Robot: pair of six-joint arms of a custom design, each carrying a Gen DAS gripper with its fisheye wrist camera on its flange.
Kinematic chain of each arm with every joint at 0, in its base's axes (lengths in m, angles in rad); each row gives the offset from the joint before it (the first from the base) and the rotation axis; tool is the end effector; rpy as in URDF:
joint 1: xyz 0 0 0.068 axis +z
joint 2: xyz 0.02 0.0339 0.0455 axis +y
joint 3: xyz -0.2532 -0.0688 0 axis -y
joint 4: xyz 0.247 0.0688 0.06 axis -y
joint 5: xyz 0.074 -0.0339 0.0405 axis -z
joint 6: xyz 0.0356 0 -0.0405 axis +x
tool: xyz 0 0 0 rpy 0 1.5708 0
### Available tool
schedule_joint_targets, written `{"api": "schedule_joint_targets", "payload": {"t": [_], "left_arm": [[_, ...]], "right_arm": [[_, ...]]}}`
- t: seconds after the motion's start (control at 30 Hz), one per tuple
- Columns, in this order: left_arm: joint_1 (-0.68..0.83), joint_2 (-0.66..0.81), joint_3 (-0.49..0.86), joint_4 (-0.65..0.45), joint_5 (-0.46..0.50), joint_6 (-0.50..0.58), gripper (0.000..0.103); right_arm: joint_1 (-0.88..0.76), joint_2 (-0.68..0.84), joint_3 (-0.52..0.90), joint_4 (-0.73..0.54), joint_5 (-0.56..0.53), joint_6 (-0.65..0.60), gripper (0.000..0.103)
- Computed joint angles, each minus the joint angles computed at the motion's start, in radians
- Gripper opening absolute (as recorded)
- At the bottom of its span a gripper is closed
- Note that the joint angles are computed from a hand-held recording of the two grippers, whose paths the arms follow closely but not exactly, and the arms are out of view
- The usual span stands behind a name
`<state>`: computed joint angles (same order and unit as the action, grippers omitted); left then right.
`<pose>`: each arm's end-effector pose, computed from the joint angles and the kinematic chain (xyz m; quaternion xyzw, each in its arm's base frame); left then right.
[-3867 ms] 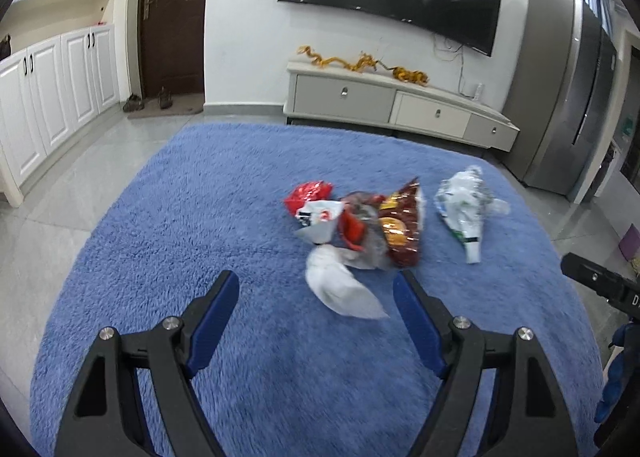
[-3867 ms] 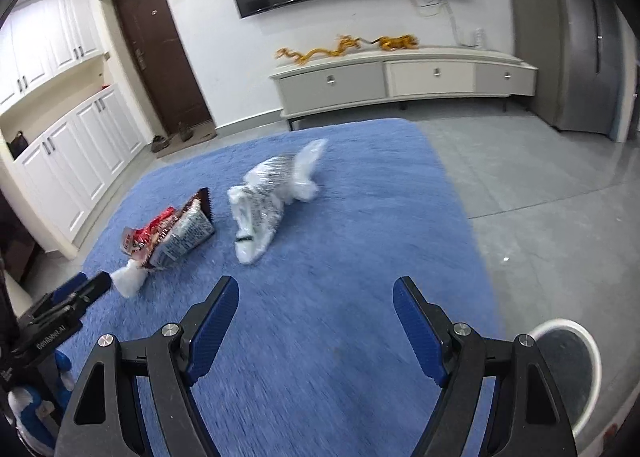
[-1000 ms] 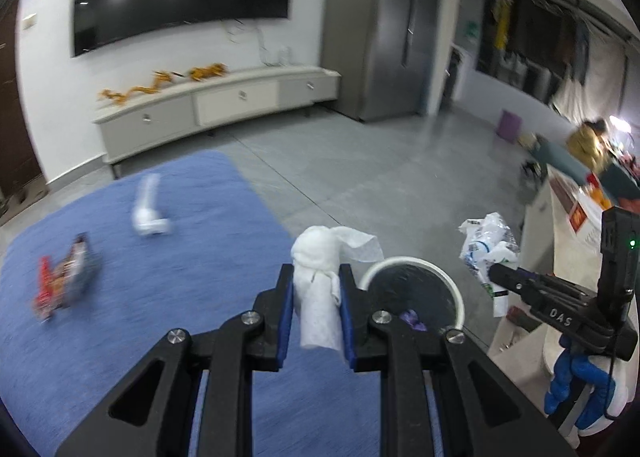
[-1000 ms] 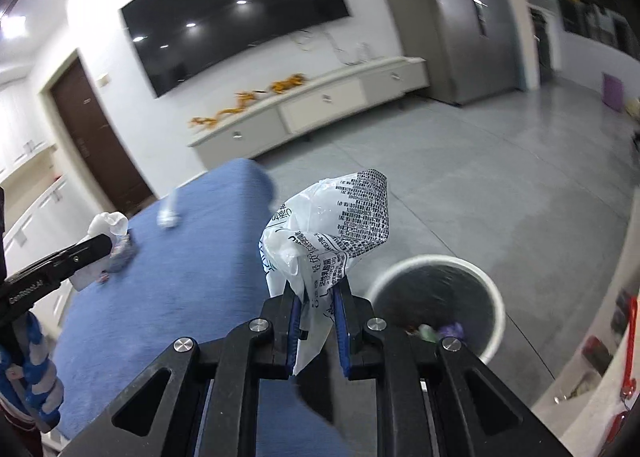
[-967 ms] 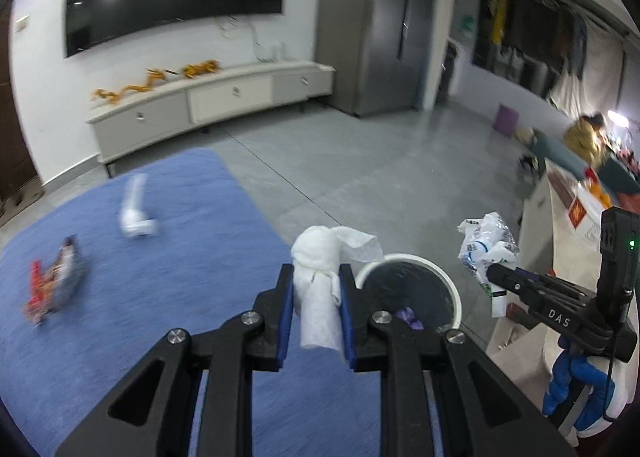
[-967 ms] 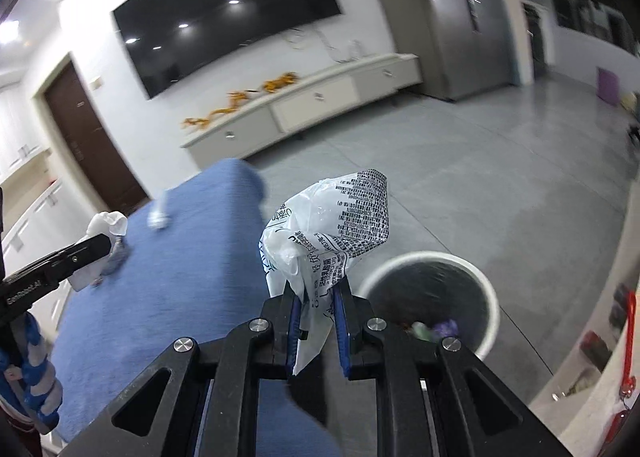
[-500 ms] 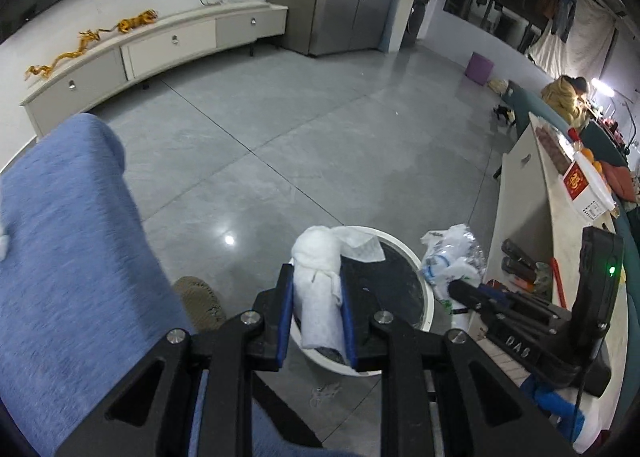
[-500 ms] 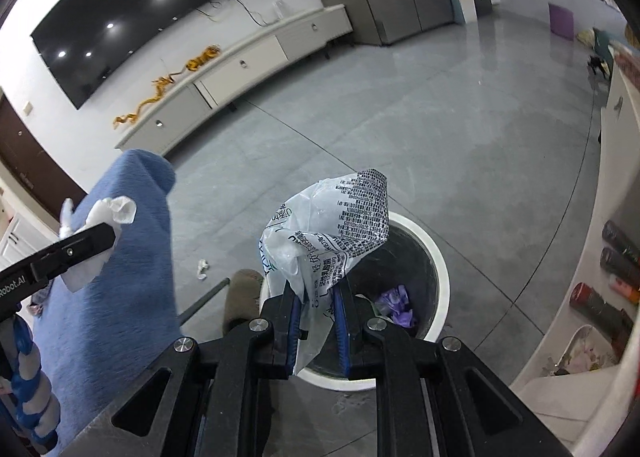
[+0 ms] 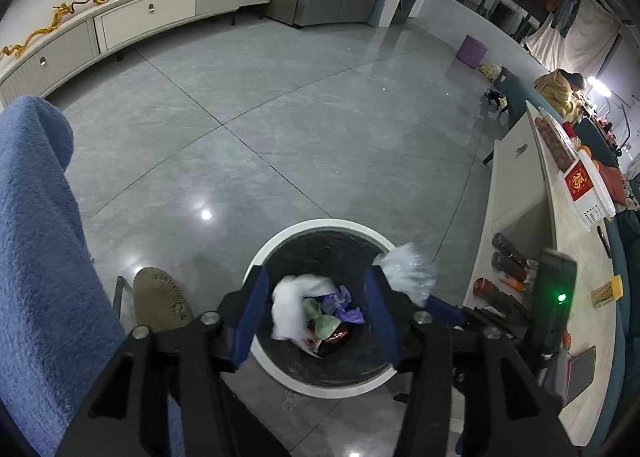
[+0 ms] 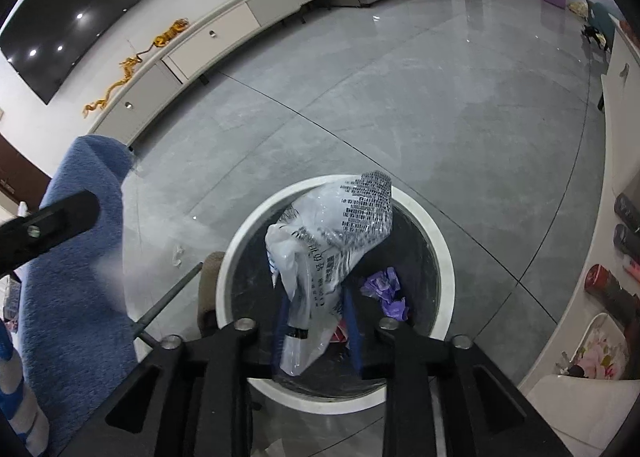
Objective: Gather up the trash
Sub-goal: 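Carry both items over the trash bin and open both tools to drop them, then move both open tools back to the wrappers on the rug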
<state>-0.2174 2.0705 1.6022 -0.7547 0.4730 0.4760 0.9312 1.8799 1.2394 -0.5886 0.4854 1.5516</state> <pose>0.4113 -0.1075 0.1784 0.3635 0.8868 -0.2072 0.1966 0.2319 0.2840 0.1558 0.3309 0.8984 0.0796 0.2775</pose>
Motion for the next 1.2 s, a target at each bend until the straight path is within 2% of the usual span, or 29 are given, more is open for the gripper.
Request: {"api": "schedule_joint_targets", "payload": {"t": [0.03,0.1,0.33,0.53,0.7,0.87,1.13,1.2], "left_arm": [[0.001,0.002,0.001,0.000,0.004,-0.001,0.049],[0.002,-0.002,-0.002,0.000,0.010,-0.006,0.050],[0.021,-0.078,-0.078,0.065,0.017,-0.032,0.050],[0.088,-0.231,-0.209,0.185,0.047,-0.069,0.050],[0.143,-0.321,-0.248,0.193,0.065,-0.049,0.050],[0.211,-0.398,-0.279,0.173,0.074,-0.009,0.050],[0.383,-0.421,-0.214,0.067,0.145,0.037,0.050],[0.441,-0.418,-0.191,0.036,0.180,0.058,0.050]], "right_arm": [[-0.002,0.000,-0.002,-0.001,0.001,0.006,0.041],[0.001,-0.001,-0.009,0.001,0.005,0.017,0.043],[0.028,-0.008,0.004,-0.056,0.038,0.079,0.045],[0.079,-0.019,0.088,-0.225,0.145,0.185,0.045],[0.128,0.007,0.238,-0.424,0.237,0.241,0.050],[0.164,0.062,0.410,-0.559,0.301,0.240,0.051],[0.229,0.179,0.709,-0.768,0.386,0.267,0.051],[0.248,0.245,0.844,-0.846,0.407,0.264,0.051]]}}
